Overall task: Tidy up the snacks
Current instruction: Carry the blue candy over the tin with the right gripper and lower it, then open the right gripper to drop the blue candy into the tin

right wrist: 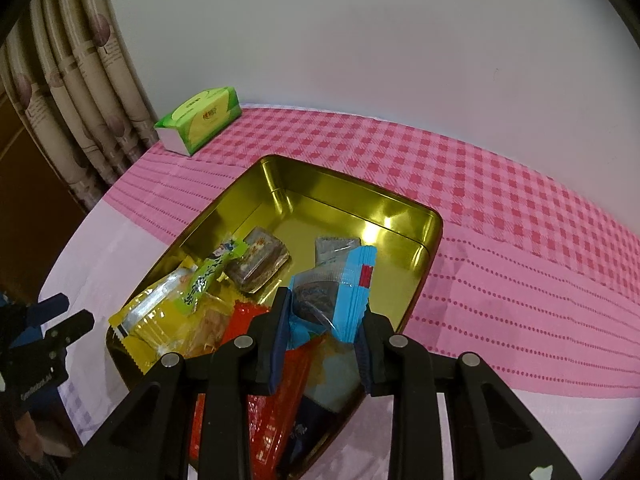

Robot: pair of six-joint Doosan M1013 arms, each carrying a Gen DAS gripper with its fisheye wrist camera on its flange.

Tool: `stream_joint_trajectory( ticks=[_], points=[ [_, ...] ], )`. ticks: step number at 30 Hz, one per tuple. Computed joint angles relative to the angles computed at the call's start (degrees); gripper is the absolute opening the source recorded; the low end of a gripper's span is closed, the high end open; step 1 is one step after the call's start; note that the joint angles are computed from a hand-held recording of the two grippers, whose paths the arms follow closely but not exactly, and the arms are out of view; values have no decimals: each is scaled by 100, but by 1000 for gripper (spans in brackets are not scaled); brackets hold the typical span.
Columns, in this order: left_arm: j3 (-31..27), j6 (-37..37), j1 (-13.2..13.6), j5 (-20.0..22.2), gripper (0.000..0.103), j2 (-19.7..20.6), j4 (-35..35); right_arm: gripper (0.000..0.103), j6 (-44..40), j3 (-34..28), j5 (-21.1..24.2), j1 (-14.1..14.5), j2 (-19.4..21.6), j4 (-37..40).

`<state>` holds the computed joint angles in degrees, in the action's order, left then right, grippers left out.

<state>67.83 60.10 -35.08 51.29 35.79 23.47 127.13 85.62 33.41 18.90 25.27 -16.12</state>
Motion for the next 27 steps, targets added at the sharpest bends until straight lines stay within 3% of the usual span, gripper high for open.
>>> stream_joint_trajectory(
  ticks=[8,11,21,27],
  points=[
    [5,97,-21,-4,46,-1,-50,29,35,-28,52,44,36,-137],
    [16,102,-27,-23,46,-11,-46,35,52,-28,52,47,33,-157],
    [26,176,-46,-49,46,-17,-79,72,353,19,-15,107,-44,-496],
    [28,286,-67,-79,46,-16,-104,86,642,218,-174,175,-264,-613]
  ],
)
